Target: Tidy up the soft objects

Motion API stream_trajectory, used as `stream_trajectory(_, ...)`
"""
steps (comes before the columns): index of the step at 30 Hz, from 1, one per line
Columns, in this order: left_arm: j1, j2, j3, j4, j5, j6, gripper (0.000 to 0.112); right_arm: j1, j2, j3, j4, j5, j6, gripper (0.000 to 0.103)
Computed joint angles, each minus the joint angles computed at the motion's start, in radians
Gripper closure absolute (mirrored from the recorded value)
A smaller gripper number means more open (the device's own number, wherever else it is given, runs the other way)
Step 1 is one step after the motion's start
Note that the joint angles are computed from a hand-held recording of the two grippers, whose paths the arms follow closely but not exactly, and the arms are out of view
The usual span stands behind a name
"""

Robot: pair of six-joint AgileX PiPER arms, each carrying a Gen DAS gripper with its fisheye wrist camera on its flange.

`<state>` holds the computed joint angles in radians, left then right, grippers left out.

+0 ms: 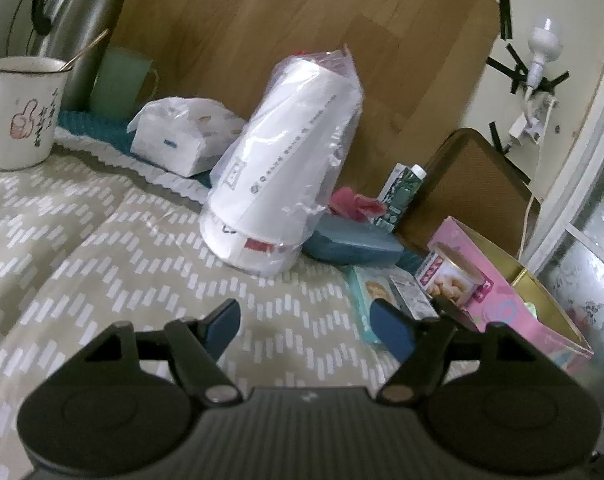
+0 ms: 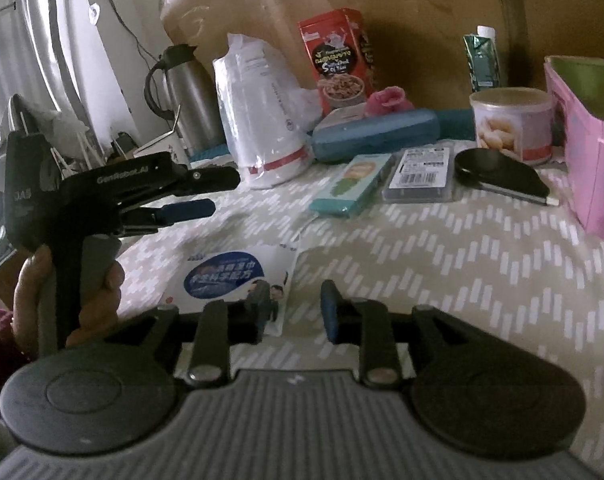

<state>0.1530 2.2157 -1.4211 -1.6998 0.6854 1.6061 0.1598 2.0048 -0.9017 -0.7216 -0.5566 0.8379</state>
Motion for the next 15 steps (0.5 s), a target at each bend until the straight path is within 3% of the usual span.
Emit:
stream_trajectory(2,0.018,0.0,-0.005,0.043,0.02,-0.068,0.039,-0.001,-0.003,0.004,0.002,-0.007,0.002,0.067)
stream_trajectory(5,0.067,-0.018,0.028,0.094,0.097,-0.119,0.039,-0.001,-0.013,0.014,-0.003,-0.021,-0.017,0.05)
stream_trajectory(7,0.084,-0.053,0.071,0.128,0.101,-0.114,0.038,0.001,-0.025,0.012,-0.037,-0.015,-0.043,0.03)
stream_trajectory(11,0.108,-0.096,0.111,0.237,0.156,-0.175,0.029,0.023,-0.034,-0.023,-0.099,0.048,-0.12,0.025)
stream_trajectory(13,0.102,-0.099,0.112,0.269,0.163,-0.207,0.02,0.035,-0.022,-0.061,-0.158,0.096,-0.116,0.023)
stream_trajectory(15,0.082,-0.09,0.108,0.281,0.153,-0.224,0.02,0.042,-0.005,-0.097,-0.219,0.12,-0.095,0.022)
